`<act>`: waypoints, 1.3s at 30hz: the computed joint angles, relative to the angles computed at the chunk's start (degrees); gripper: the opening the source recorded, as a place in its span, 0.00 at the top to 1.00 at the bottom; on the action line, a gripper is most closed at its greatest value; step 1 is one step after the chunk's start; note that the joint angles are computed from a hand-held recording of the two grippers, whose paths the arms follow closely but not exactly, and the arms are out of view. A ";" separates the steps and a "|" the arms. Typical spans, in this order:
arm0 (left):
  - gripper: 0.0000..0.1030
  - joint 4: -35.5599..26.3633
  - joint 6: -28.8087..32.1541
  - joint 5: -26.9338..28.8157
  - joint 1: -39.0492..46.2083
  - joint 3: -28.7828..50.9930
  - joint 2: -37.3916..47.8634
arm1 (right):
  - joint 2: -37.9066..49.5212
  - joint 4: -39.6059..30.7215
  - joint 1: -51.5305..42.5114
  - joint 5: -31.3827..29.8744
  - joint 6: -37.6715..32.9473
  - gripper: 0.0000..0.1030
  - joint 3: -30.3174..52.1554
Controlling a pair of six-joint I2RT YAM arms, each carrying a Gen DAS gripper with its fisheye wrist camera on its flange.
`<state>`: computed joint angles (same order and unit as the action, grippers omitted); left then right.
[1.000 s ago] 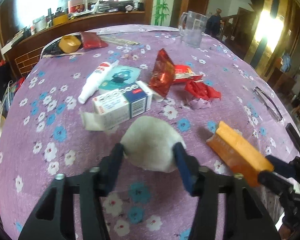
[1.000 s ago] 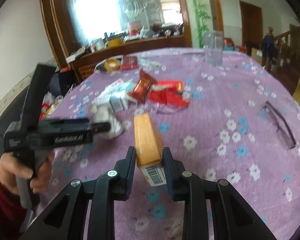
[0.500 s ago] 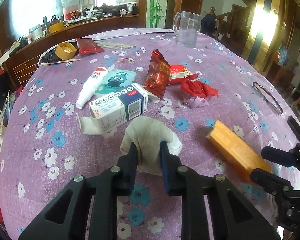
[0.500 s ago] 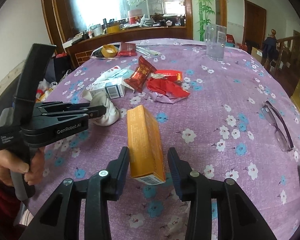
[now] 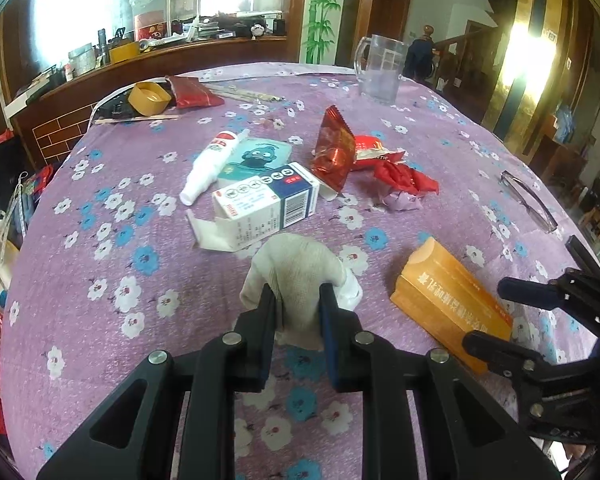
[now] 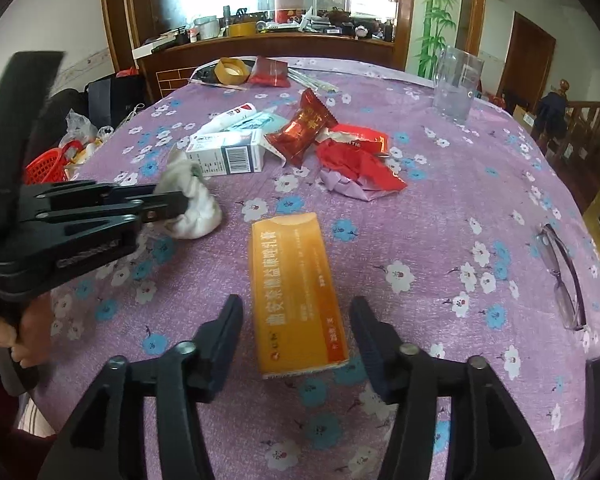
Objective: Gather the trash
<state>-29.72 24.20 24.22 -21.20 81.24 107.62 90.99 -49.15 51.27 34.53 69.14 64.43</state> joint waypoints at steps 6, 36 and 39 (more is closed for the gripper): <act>0.81 0.30 0.24 1.44 1.33 -0.65 -0.40 | 1.59 2.79 -1.85 -2.69 -1.53 0.41 -0.65; 0.81 1.93 1.36 4.44 5.65 -6.74 -7.37 | -2.88 -4.25 6.88 7.96 14.27 0.50 0.08; 0.81 2.05 1.24 4.78 6.28 -6.80 -7.88 | -3.02 -4.31 7.07 8.12 14.62 0.50 0.08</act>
